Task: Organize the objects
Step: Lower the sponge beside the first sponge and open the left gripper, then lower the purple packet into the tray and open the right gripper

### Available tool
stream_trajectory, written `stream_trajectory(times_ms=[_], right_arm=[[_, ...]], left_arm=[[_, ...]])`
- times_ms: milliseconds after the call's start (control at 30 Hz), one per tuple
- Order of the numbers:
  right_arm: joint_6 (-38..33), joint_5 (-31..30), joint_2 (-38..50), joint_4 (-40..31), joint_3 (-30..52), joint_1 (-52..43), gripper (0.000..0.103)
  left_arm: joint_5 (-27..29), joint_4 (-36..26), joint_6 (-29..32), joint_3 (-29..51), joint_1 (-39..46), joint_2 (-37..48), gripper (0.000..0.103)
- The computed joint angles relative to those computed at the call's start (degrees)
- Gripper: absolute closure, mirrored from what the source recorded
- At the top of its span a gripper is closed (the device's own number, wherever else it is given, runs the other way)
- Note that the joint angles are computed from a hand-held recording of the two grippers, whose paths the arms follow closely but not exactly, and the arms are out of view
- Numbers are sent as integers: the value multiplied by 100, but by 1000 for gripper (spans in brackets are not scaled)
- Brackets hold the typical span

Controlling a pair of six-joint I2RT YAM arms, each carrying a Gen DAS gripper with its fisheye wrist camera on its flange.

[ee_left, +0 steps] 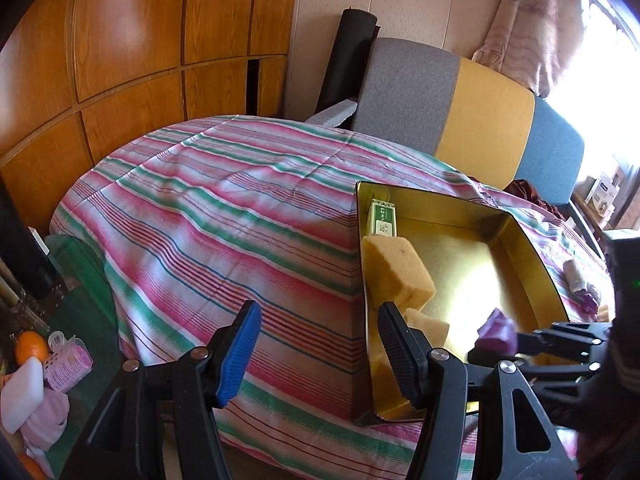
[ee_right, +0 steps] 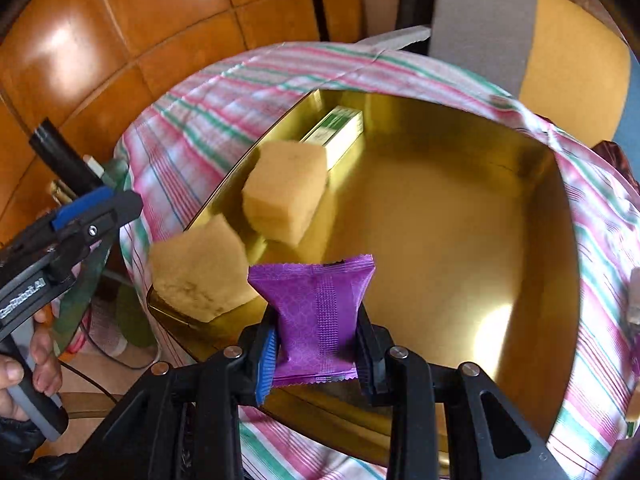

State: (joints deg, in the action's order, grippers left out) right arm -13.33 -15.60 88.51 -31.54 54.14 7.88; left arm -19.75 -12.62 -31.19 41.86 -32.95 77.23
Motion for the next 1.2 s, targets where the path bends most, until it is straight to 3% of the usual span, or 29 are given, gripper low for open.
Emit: stream_trajectory(times_ms=[267,400,733,1200], right_arm=[[362,345,137,298,-158,583,64],[411,498,-251,473,-384,687,59],[563,1097,-1298,785,-744,846,58],[349,1161,-2083,810,-942,292,58]], left_arm=[[-118,42,-154,-196,118,-69,38],[-143,60,-179,-256,179,-117,38],[-301,-99,-211,-119,-7,-56,37],[-624,-403,-104,470,-526,300,35]])
